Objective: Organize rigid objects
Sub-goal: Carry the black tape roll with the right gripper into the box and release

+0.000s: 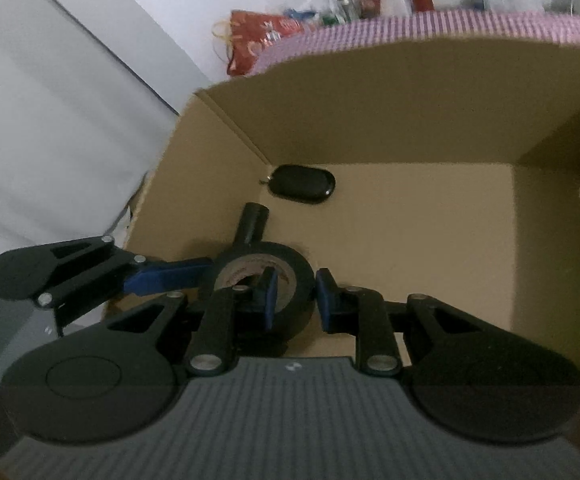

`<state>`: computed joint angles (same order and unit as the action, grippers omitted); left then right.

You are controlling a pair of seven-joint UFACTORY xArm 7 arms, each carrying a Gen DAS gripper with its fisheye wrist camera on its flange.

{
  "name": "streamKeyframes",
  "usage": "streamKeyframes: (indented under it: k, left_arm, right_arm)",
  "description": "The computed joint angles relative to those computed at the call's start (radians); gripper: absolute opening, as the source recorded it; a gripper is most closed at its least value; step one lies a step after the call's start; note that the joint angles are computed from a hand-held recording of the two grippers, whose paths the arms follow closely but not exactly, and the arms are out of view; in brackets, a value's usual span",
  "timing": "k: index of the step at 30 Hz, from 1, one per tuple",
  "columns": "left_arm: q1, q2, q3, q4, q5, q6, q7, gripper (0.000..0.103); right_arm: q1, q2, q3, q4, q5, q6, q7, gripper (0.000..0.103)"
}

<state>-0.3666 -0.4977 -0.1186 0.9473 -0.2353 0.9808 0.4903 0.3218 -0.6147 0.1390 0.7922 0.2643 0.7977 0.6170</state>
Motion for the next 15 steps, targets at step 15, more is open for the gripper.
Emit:
streamKeyframes:
  k: [15]
  left_arm:
    - [-0.014, -0.033, 0.002, 0.01, -0.006, 0.0, -0.022, 0.074]
  right_arm:
    - [0.002, -0.107, -0.043, -0.08, 0.066, -0.071, -0.004, 0.029]
